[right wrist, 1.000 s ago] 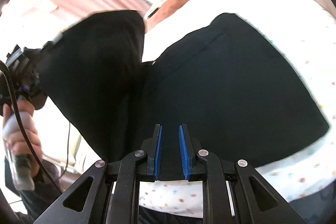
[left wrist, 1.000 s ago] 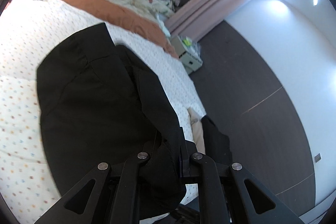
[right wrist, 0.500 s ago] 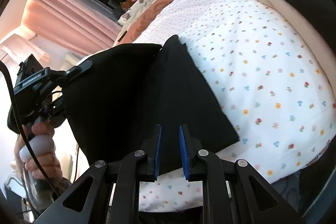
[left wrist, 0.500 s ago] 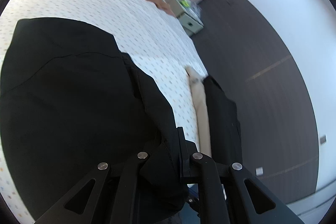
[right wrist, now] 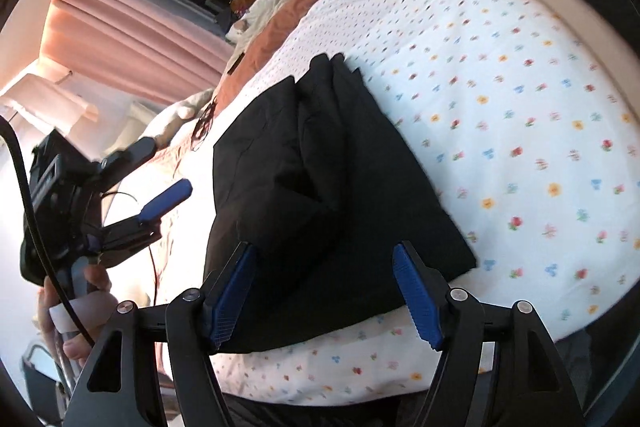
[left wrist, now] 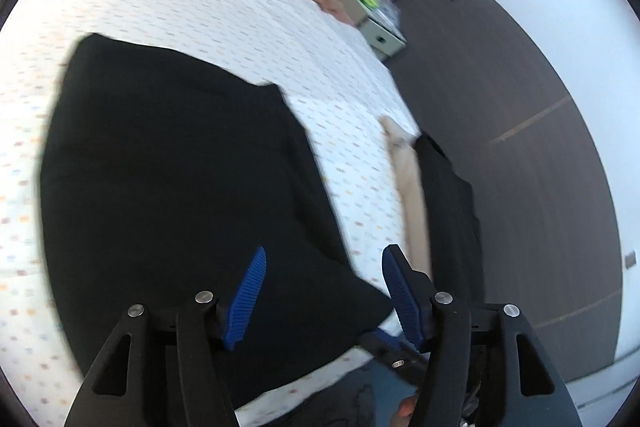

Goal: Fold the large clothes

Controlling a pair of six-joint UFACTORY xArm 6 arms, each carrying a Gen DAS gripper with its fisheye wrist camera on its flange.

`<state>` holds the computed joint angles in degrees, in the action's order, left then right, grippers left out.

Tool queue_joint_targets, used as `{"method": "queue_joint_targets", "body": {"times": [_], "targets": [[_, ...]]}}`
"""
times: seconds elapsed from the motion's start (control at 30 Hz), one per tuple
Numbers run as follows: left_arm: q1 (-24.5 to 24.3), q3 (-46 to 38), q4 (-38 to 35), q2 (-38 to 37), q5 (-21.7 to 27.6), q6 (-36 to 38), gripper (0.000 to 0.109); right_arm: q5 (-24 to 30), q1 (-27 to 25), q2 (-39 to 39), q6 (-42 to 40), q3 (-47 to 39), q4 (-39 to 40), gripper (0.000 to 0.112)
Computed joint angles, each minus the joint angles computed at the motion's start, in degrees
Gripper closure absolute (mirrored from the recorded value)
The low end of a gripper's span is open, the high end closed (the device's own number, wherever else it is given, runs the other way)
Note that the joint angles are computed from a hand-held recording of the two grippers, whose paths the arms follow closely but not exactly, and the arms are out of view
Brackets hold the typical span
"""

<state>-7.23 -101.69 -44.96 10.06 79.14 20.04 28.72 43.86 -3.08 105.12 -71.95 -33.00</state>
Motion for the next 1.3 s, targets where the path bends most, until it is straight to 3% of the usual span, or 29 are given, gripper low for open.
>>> {"method": "queue_joint_targets", "body": {"times": [0.27,0.37,0.4,0.43,0.53,0.73,1.1,1.3], "targets": [[7.1,5.8,7.4,-2.3,-5.5,-1.6,0.046,-4.2,-2.1,4.7,-2.5,-3.7,1.3,0.041],[9.0,8.0,8.9,-2.5,-6.1,-2.3,0.046,-1.3,-2.0,5.4,-2.4,-4.7,1.9,0.042],[9.4,8.5,9.6,-2.4,-6.0,-2.7,0.046,-0.1,-1.9,5.4,-1.8,-4.8,1.5,0.055],[9.6,9.1,10.4,-2.4,-6.0,-3.2,0.046,-0.3,-2.1,5.4,-1.4,-4.5,1.5,0.078],[10.4,10.7,11.2,-2.6,-5.8,-3.3,0.046,-2.6,-2.6,4.4,1.7,-2.2,-0.6,0.096],[10.2,13.1,10.7,-3.0,-5.7,-0.9,0.046,1.2,-1.1,1.7,4.7,-1.3,-6.2,0.1],[9.5,15.9,8.5,-4.3,-4.9,1.6,0.047,3.0,-0.3,-4.1,11.0,5.6,-7.5,0.1],[8.9,18.3,8.0,-5.3,-6.8,1.7,0.047,4.1,0.1,-4.1,8.0,5.4,-5.9,0.096]]}}
